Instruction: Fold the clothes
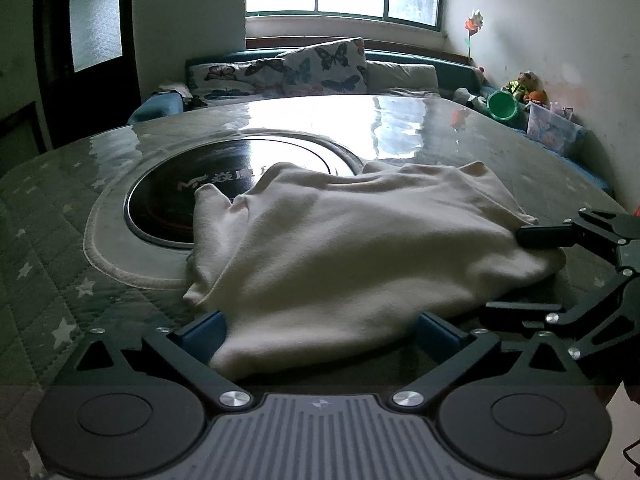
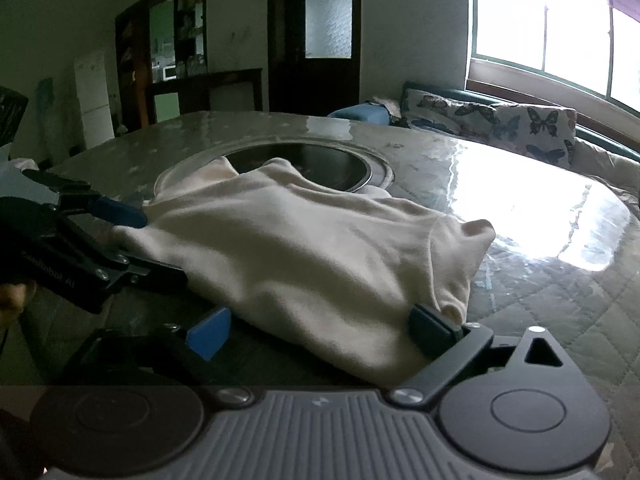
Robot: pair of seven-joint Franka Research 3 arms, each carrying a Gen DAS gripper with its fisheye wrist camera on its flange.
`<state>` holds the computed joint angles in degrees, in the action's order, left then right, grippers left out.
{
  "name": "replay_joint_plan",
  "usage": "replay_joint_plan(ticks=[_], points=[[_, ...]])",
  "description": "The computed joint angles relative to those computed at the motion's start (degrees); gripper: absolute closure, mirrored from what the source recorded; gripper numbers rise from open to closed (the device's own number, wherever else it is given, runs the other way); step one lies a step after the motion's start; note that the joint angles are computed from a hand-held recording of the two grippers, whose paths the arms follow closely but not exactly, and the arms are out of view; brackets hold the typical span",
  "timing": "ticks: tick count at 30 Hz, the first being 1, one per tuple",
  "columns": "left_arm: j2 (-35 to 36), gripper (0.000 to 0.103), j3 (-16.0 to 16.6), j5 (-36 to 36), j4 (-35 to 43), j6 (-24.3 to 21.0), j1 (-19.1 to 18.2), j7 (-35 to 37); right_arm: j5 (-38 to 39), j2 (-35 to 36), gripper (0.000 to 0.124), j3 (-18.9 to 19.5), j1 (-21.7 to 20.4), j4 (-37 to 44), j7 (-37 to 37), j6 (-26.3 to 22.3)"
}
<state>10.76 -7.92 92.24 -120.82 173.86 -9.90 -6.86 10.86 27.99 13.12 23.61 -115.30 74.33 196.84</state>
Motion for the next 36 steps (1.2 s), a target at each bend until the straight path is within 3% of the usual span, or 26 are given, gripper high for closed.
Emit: replay_joint_plan(ticks=[7,13,36], points=[[0.41,0.000,-0.21,-0.91,0.24,-1.63,-0.69,1.79,1.90,-0.46,0.021,-3.87,4.00,0.54,-2.17,-2.17],[0.58,0.000,-0.24,-1.27,0.30,-3.90,-1.71,2.65,2.53,-0.74,0.021,-3.64,3.79,0.34,-3.15,-2.49],[0.97,0.000,1.02,-9.40,0.22,-3.29,-2.87,11.06,1.90,-1.03,0.021,-1.38,1.25,0.16,-4.01,-3.37]])
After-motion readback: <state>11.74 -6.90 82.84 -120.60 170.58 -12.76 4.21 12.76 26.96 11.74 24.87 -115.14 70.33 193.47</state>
